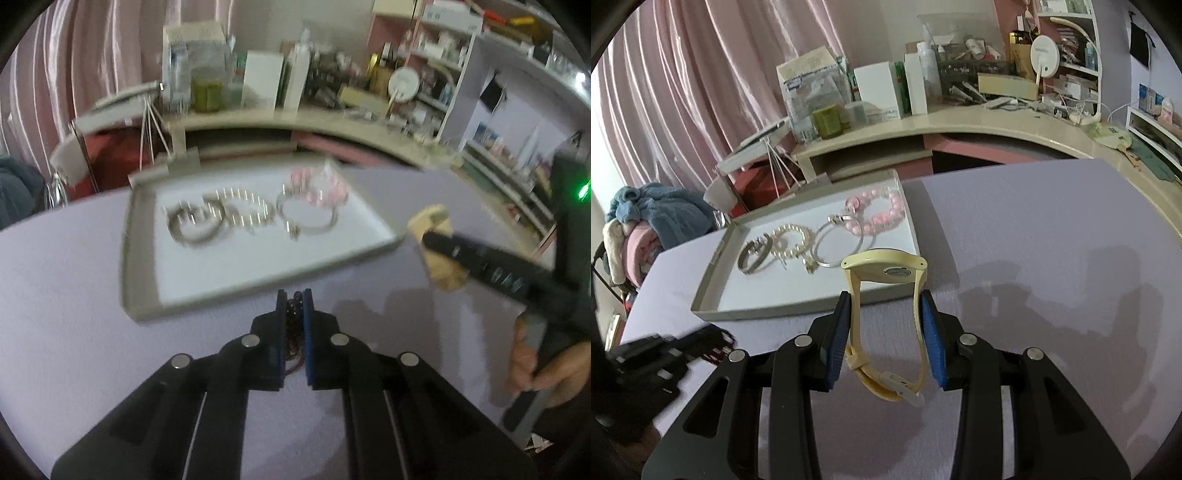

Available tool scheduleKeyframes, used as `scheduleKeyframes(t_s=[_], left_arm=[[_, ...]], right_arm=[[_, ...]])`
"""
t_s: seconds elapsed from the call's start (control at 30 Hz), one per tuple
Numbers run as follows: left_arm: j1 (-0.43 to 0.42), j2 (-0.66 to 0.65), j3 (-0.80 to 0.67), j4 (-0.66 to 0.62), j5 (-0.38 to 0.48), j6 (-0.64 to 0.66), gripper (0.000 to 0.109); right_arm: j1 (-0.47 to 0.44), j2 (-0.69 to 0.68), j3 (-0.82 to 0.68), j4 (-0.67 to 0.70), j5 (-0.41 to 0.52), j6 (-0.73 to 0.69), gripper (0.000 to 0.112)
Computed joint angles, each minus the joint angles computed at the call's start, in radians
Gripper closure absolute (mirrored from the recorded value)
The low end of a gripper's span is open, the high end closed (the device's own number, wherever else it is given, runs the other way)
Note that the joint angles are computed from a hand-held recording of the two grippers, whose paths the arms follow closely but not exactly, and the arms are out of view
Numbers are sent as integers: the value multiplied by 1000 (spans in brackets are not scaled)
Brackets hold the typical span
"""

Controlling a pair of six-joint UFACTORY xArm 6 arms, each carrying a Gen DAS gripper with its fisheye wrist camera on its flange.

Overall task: Organize jewelry
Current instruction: 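Grasp the dark red bead bracelet with the left tool, then carry the dark red beads into the tray and open the left tool while the right tool holds the watch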

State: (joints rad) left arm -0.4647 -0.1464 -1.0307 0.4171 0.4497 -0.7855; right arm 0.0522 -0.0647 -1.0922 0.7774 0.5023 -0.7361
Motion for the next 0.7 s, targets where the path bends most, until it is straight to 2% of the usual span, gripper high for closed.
scheduleKeyframes(t_s=[0.13,0.3,0.4,0.7], left_arm=[[33,-23,-47,-10,-21,22,101],[86,8,-143,-62,-37,67,101],[106,36,-201,-38,-27,87,101],[146,107,-268,-106,1,134,101]], right_arm=[[1,-4,-9,24,0,-19,74],[1,-3,-15,45,2,-37,74],[2,-4,-19,57,3,-49,74],[2,5,-29,66,12,-61,74]])
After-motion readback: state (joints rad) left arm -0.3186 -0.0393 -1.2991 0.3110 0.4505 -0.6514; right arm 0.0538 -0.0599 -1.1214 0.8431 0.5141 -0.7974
